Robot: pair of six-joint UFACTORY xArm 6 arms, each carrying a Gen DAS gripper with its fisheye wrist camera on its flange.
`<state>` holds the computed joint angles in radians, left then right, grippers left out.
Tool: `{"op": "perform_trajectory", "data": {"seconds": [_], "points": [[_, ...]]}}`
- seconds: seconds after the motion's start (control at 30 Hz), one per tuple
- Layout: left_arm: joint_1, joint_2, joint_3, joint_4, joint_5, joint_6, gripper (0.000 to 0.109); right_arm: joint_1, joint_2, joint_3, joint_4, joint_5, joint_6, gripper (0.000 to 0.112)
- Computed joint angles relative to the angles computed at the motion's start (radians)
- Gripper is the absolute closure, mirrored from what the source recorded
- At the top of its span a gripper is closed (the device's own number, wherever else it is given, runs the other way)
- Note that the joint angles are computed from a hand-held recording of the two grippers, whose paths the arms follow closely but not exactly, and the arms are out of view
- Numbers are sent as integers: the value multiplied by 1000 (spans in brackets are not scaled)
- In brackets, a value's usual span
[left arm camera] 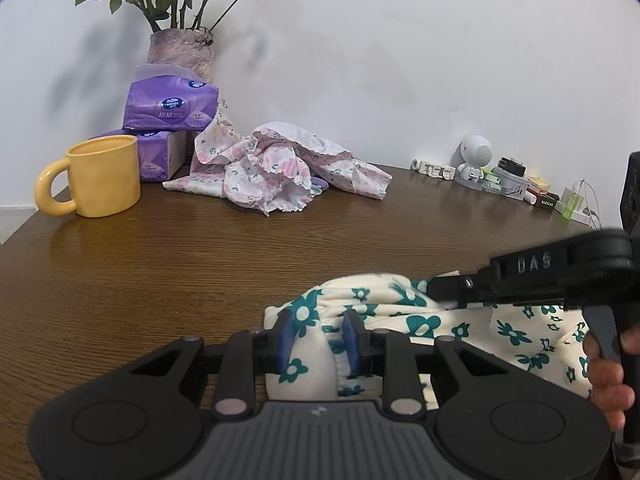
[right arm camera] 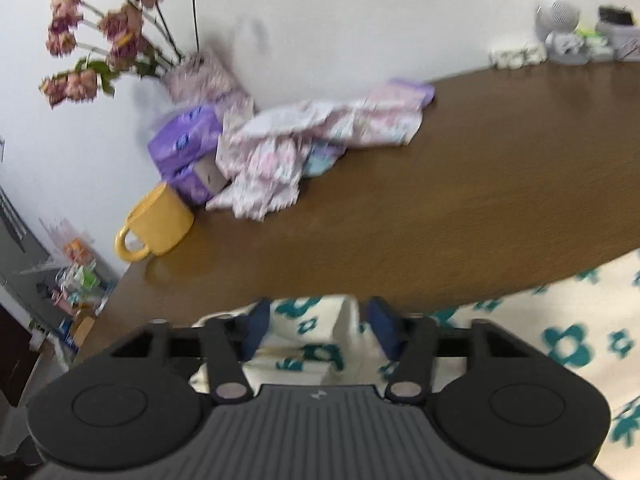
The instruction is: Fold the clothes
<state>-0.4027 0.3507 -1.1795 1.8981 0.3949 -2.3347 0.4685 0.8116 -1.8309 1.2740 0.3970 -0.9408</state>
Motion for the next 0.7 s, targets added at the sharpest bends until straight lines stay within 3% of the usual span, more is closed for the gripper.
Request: {"op": "perform_trajectory", "data": {"seconds": [0.03,0.07,0.33,0.53,0.7], "points": [[1,0,0,0,-1,0,84,1,-5,9,-11,8,-4,109],[1,0,0,0,-2,-1,84,6,-19,30,-10,-9,-28,110],[5,-2,0,1,-8,-10,83,28,-69,127,9,-86,-169,111],[15,-14,8,51,-25,-95,83,42,-72,137,66,-122,-277,111],[2,-66,50,67,34,-148,79,42,-73,141,122,-123,-331,111]]}}
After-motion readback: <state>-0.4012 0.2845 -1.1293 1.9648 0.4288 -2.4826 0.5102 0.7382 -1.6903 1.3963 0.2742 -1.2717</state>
